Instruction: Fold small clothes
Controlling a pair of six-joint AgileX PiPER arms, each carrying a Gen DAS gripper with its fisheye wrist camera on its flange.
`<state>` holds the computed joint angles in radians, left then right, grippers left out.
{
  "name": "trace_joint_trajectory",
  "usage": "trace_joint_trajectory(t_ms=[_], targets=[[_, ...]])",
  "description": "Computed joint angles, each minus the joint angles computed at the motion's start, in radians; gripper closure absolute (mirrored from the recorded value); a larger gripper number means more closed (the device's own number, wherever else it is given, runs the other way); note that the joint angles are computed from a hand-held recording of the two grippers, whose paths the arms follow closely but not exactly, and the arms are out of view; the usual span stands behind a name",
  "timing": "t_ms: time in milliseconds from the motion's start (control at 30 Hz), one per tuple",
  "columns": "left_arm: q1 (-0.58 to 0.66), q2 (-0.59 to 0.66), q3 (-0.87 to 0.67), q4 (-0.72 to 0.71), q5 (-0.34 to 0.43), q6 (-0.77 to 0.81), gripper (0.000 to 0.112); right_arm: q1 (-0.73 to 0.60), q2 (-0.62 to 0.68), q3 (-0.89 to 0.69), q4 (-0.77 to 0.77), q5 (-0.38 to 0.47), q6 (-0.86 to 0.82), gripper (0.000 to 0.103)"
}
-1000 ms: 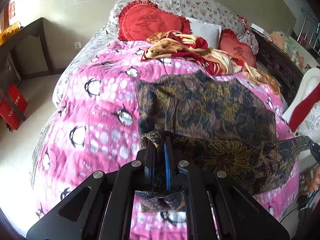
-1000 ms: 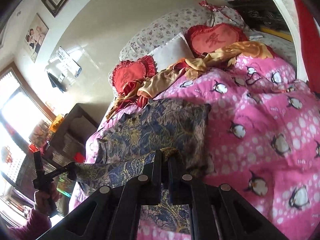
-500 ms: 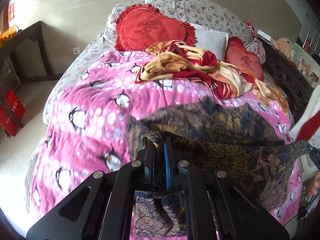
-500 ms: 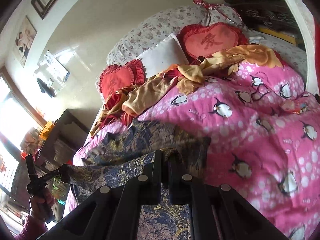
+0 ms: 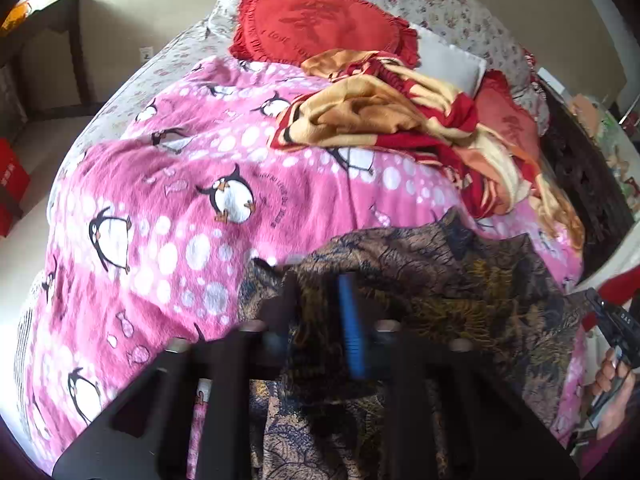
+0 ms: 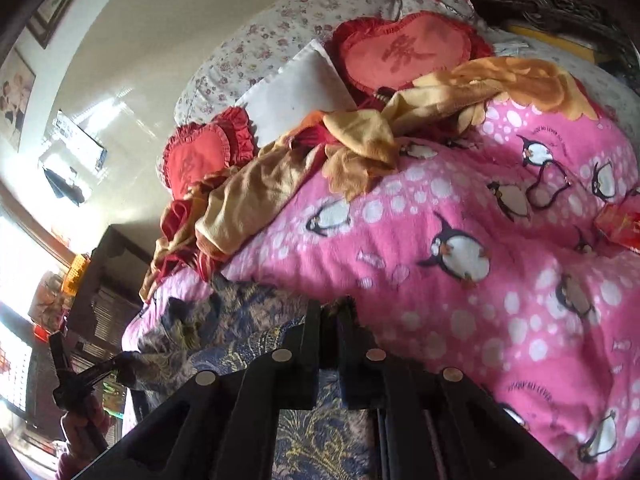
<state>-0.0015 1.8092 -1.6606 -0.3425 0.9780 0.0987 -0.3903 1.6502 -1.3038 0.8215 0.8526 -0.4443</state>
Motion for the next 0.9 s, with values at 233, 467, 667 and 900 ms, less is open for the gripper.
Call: trace_joint_trajectory(t_ms=[233,467,667,900], targets=[[0.039,-0.173,0.132,-0.109,0.000,0.164,0.054,-0.072,-0.118,0.050,0.079,0.074,-0.121,0.059],[-0.120,-0.288,0.353,0.029,-0.032,0.184,0.053,0.156,-0.224,0.223,-0.119,-0.016,-0.157,0.070],[-0.214,-0.111,0.232,0.175,-0.009,0.070,0.054,0.295,-0.060,0.165,-0.237,-0.129,-0.036,0.070],[-0.118,0.144,-0.262,0.063,0.113,-0.047,0.054,0.303,0.127,-0.124,-0.223,-0.175,0.106,0.070]])
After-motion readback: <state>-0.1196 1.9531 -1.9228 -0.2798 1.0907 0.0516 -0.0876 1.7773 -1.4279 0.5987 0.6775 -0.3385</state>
